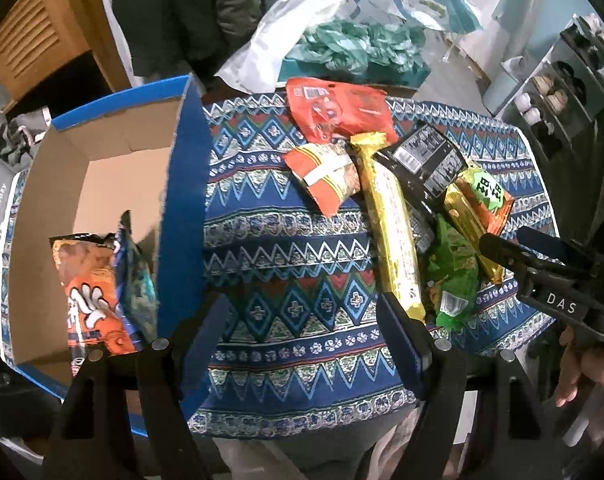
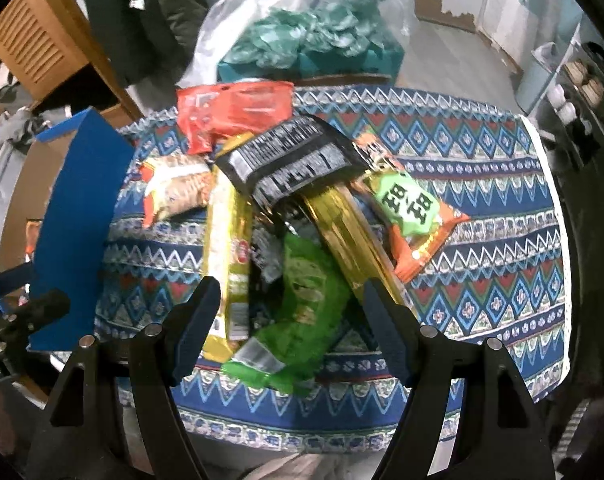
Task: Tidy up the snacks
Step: 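Grasp the yellow wafer bar with the left tool while the right tool grasps the green pea bag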
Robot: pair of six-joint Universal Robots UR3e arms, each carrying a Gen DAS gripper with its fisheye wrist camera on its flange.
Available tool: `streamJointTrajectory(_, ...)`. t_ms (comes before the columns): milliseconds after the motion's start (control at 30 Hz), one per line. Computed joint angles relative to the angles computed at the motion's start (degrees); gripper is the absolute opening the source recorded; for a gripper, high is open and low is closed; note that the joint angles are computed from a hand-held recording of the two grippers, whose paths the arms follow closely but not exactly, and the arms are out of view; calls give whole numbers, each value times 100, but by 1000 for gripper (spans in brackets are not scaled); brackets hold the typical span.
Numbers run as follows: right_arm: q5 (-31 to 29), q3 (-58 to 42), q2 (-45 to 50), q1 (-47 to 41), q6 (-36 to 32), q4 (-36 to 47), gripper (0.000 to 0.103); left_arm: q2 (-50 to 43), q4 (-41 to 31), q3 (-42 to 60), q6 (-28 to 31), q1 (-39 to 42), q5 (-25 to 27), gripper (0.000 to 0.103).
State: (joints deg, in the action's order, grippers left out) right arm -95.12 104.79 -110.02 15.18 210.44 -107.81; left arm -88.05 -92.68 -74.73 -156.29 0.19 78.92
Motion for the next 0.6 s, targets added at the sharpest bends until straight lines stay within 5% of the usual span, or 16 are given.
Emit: streamJointTrajectory(600,654,1134,-124,-587,-103,-352,73,-593,570,-396,-737,-700,247,78)
